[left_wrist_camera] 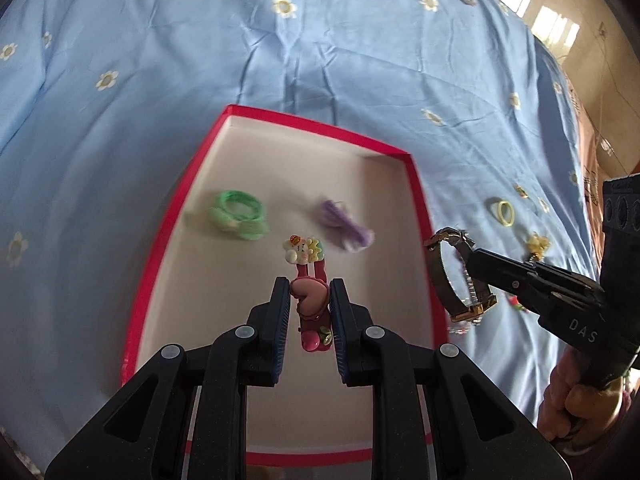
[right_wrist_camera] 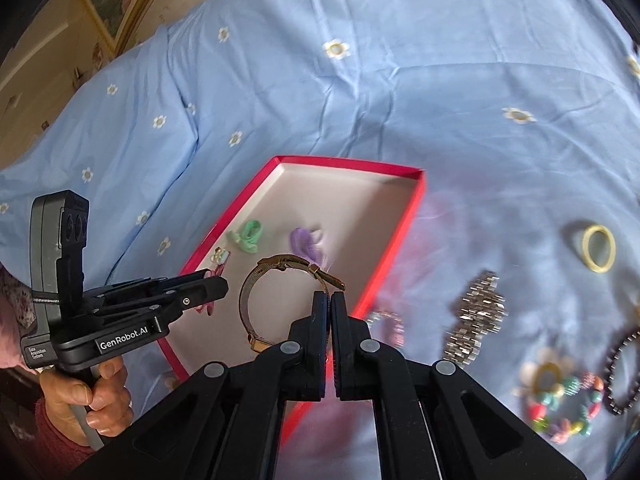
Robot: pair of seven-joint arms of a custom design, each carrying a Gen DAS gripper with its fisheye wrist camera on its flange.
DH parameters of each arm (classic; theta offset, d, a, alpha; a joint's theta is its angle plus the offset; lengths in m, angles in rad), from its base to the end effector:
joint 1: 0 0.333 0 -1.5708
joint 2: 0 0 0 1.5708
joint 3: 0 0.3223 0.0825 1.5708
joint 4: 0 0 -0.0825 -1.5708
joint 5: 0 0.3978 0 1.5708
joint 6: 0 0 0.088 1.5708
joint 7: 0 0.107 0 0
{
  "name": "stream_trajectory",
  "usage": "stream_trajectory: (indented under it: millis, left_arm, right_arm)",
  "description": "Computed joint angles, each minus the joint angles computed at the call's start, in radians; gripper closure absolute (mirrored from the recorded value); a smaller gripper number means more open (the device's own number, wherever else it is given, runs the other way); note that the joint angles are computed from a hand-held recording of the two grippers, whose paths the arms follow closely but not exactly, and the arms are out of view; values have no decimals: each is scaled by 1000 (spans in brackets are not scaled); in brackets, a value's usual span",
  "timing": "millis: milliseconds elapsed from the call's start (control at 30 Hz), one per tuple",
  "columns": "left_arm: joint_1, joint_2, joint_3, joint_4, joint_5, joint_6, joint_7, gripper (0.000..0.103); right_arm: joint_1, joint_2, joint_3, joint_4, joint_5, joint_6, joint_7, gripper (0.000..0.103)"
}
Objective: Organize jewelry
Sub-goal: 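Carry the pink hair clip in the left tool while the right carries the watch into the box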
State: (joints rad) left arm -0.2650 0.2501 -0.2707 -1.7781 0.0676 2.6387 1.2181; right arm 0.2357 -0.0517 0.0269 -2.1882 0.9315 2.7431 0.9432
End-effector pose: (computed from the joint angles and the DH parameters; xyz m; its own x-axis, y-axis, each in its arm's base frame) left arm 0.5963 -0.3374 0.4917 -0.2569 -0.9443 0.2058 -0.8323 0.1080 -0.5437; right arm 0.5592 0.1176 0.4644 0.2549 -0.8819 -0.3967 -0.7947 0.0427 -0.6056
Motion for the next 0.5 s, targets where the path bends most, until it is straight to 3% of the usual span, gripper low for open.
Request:
stream_trajectory:
  millis: [500]
  left_arm:
    - [10,67,22,52,43,-47,-37,85]
  right_arm:
    - [10,129,41,100,-179,-1,117,101]
